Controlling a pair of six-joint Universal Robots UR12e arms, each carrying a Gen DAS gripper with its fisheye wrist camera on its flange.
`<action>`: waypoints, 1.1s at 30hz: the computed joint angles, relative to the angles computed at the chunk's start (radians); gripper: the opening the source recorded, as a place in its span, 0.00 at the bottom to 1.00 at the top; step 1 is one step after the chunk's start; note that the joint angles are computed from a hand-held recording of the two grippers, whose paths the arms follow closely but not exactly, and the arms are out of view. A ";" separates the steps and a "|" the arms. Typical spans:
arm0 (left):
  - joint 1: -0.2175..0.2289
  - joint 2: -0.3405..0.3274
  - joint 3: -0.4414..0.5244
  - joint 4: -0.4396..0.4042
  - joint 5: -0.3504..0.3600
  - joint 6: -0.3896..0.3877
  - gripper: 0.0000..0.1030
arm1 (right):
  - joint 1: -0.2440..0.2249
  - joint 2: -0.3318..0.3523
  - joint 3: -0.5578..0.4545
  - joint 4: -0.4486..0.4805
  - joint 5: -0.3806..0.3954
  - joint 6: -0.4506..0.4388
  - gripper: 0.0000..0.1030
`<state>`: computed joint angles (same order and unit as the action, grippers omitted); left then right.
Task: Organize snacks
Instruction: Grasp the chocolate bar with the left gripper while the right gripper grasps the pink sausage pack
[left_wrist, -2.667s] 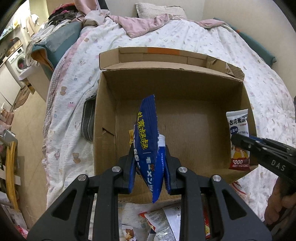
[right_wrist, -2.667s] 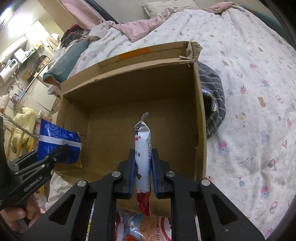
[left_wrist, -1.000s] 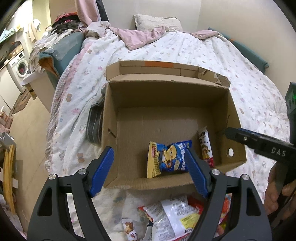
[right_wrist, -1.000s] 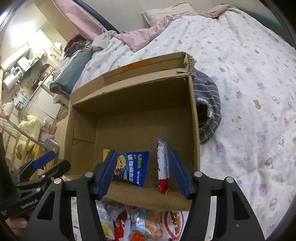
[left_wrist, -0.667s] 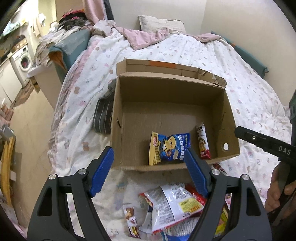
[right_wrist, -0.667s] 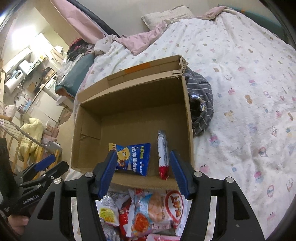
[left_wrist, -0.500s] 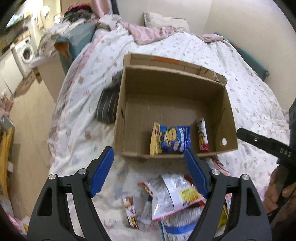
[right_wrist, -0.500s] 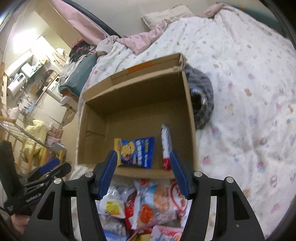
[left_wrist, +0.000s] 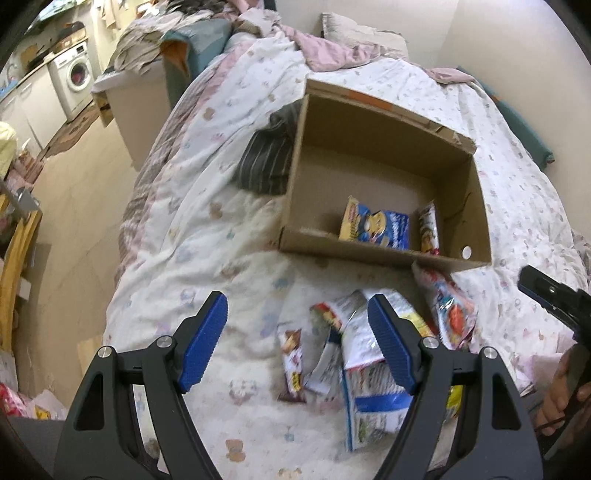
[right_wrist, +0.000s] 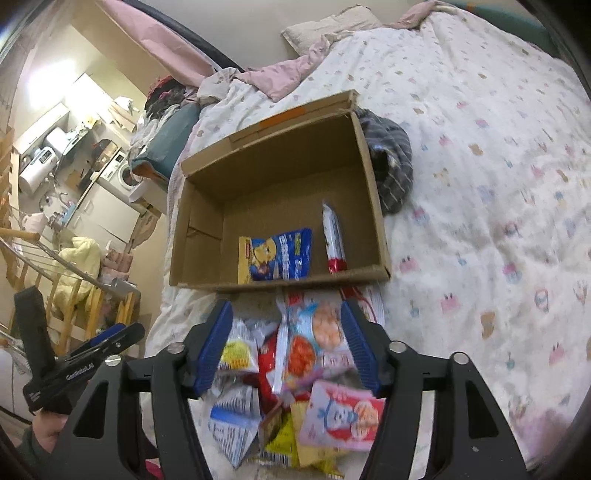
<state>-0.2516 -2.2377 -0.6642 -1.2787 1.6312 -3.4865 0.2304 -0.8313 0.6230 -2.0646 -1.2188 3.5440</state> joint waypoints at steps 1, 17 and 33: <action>0.001 0.006 -0.012 0.001 -0.003 -0.005 0.73 | 0.000 -0.009 0.017 -0.007 -0.001 0.004 0.70; 0.033 -0.046 0.031 -0.259 -0.159 -0.090 0.44 | -0.013 -0.076 0.146 0.002 -0.005 0.021 0.74; 0.016 -0.145 0.179 -0.446 -0.153 -0.096 0.13 | -0.065 -0.093 0.212 0.188 0.176 0.084 0.87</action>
<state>-0.2353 -2.3828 -0.4849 -1.7244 1.4787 -3.5823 0.1657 -0.9242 0.8349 -1.8768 -1.0424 3.6284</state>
